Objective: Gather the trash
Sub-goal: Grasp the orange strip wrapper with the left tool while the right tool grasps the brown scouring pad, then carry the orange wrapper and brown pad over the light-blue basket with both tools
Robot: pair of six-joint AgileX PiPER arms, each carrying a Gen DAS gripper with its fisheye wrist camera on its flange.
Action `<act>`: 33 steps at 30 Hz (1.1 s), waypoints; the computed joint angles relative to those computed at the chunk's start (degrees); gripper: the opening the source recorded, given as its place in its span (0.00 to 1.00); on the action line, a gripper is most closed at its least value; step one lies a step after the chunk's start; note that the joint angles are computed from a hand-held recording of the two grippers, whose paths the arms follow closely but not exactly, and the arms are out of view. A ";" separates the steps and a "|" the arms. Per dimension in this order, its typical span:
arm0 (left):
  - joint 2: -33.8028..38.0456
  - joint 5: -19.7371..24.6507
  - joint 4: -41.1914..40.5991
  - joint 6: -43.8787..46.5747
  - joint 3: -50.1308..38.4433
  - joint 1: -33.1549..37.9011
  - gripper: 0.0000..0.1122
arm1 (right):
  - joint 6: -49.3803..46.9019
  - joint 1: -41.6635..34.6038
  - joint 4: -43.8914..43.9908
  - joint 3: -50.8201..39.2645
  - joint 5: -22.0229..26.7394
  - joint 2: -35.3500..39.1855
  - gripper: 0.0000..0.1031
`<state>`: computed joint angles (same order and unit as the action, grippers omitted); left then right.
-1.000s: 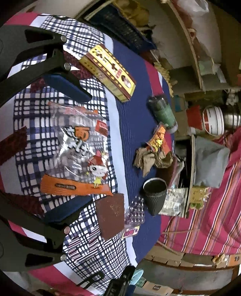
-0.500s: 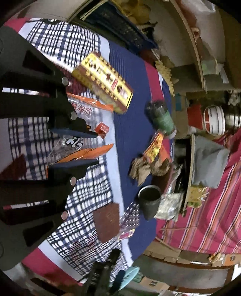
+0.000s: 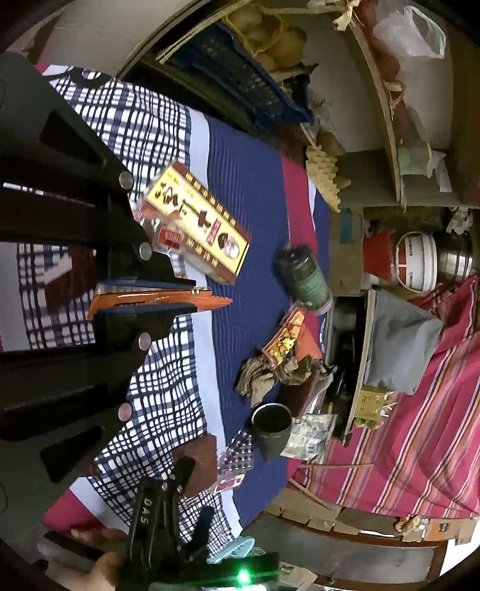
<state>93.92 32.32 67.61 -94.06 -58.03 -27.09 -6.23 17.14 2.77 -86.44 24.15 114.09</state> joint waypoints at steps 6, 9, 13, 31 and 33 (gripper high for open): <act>-2.16 -0.15 0.70 -0.50 0.81 0.35 0.05 | 5.71 1.09 -5.46 -2.12 1.69 2.13 0.94; -1.95 0.21 0.56 -0.32 0.28 0.06 0.05 | 6.60 1.13 -6.11 -2.50 1.65 2.66 0.94; -1.14 0.20 -0.80 0.46 -0.66 0.14 0.05 | 0.67 0.44 -0.41 -3.79 3.06 3.42 0.83; 6.47 6.62 -4.50 5.50 -13.82 -6.90 0.04 | -25.17 -10.58 19.66 3.98 -3.24 -7.45 0.82; 8.65 7.52 -4.97 6.80 -17.36 -8.37 0.04 | -27.68 -13.07 21.25 3.26 -2.90 -7.62 0.82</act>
<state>102.57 39.84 62.64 -87.26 -75.38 -35.45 -33.91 4.07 24.02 -83.18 21.25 106.47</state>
